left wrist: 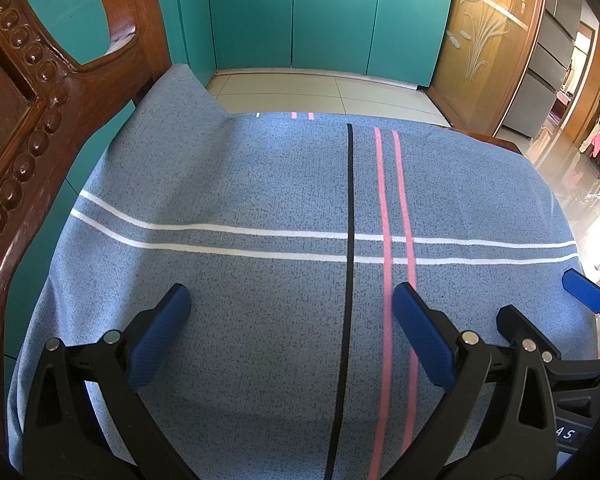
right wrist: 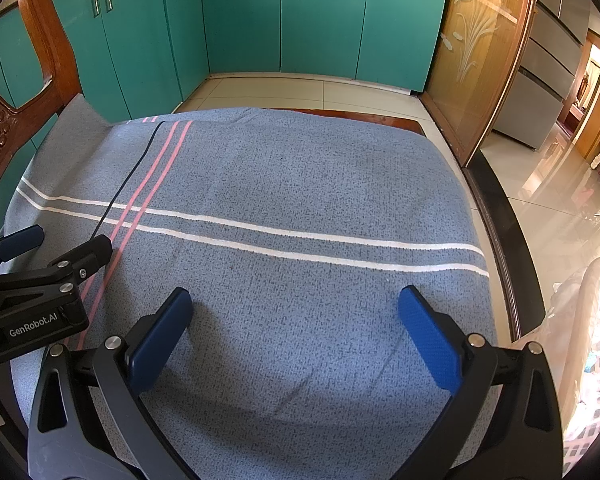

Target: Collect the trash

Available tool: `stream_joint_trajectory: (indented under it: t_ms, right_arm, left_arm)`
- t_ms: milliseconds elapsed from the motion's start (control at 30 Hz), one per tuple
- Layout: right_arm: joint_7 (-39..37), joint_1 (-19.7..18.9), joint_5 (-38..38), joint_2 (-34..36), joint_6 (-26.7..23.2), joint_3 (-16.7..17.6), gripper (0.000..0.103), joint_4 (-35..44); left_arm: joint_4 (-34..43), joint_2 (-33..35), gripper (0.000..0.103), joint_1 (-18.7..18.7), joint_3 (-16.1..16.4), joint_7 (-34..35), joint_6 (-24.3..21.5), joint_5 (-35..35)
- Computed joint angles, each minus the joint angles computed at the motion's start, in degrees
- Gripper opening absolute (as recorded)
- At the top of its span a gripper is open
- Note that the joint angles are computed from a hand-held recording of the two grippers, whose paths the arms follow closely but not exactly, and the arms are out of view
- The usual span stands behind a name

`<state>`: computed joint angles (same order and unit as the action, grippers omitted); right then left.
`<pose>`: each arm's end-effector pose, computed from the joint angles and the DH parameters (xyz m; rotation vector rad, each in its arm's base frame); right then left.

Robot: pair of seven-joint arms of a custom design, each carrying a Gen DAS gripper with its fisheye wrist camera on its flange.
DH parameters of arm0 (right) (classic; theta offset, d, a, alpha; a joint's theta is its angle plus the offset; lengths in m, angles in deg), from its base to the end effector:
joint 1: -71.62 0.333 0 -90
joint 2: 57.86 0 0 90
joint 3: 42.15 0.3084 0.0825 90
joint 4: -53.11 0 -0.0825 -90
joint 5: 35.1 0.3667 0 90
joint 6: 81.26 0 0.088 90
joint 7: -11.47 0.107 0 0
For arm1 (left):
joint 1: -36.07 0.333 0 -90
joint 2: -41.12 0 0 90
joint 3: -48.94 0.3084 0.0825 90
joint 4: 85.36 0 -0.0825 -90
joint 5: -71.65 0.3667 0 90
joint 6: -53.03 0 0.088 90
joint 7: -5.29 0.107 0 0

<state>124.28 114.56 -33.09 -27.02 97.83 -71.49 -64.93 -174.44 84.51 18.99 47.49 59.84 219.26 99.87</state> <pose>0.6011 0.1668 0.2750 -1.8131 1.9181 -0.6303 0.6806 -0.2539 0.2690 -1.7495 2.0068 -0.6516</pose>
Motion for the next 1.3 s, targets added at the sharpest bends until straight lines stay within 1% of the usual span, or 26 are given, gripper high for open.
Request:
stream_joint_trajectory:
  t_ms: [1067,1100,1300]
  right_arm:
    - [-0.4,0.1,0.2,-0.1,0.1,0.0,0.101,-0.2]
    - [-0.7,-0.7,0.4,0.2,-0.2,0.6,0.101,0.7]
    - [-0.4,-0.7,0.1,0.1,-0.2,0.6,0.101,0.6]
  left_arm:
    - [0.0,-0.1,0.101,0.0,0.1,-0.1,-0.1,-0.1]
    - [-0.1,-0.2,0.101,0.0,0.1,-0.1,-0.1,-0.1]
    - [-0.1,-0.2,0.101,0.0,0.1,-0.2,-0.1,0.0]
